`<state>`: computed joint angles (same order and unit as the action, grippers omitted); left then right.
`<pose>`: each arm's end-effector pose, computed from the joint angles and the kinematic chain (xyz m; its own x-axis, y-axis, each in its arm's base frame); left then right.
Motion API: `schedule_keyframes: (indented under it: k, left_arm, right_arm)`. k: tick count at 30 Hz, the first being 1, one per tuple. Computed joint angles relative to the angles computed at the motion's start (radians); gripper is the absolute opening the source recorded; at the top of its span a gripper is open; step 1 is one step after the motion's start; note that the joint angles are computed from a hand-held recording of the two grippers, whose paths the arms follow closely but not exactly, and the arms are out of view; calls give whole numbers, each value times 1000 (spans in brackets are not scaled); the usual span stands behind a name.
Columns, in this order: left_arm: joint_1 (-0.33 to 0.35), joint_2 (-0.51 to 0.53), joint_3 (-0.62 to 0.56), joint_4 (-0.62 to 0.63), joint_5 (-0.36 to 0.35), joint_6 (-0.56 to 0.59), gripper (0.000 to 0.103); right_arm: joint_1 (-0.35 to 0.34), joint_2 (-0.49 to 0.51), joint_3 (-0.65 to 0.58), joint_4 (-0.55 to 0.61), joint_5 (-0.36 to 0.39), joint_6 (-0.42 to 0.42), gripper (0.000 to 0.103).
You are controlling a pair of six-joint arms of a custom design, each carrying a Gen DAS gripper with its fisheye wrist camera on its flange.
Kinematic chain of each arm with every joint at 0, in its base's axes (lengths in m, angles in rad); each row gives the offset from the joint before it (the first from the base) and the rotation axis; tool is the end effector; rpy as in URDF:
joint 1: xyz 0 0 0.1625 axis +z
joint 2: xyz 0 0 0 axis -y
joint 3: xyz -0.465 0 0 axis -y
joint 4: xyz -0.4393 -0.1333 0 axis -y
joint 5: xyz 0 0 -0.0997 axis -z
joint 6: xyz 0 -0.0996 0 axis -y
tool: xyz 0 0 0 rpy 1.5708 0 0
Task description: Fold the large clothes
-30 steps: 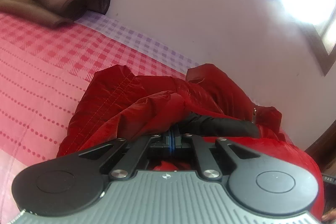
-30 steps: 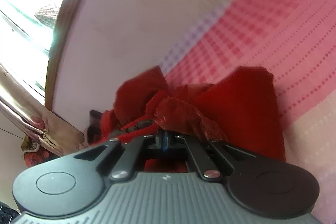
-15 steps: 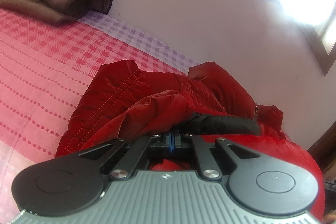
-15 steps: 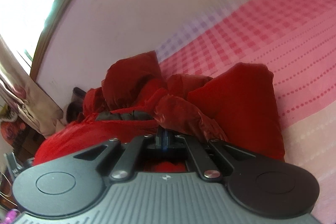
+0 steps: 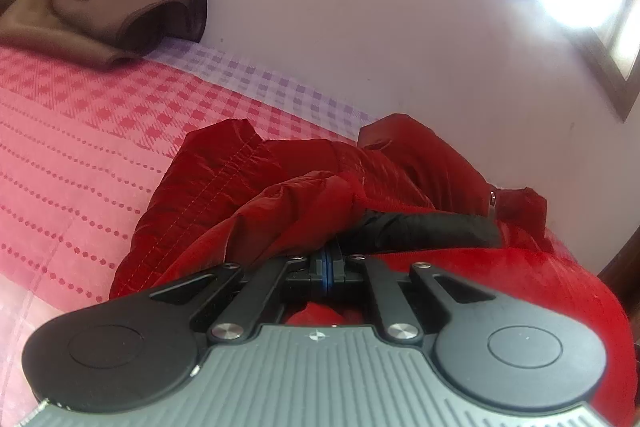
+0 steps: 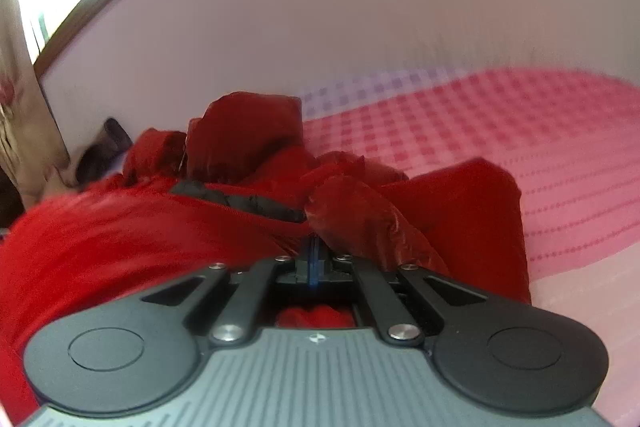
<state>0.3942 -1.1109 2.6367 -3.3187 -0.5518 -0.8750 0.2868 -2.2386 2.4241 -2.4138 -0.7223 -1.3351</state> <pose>-0.2254 -0.3300 0.1114 -0.9313 -0.0235 -0.3634 0.2898 0.5563 -0.7788 -0.1934 -0.2739 0.4554 -0.8846 -0.0999 0.4556 -0.4322 0.5427 -0.7202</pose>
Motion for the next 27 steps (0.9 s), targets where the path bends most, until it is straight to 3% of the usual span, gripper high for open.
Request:
schedule_keyframes:
  k: [6,27]
  left_arm:
    - [-8,4,1,12,15,8,12]
    - [-20,-2,2,67,40,36,12]
  right_arm:
    - [-24,-33,95,-205,36,-45,0]
    - [-47,-26,184,-462,68,-63,0]
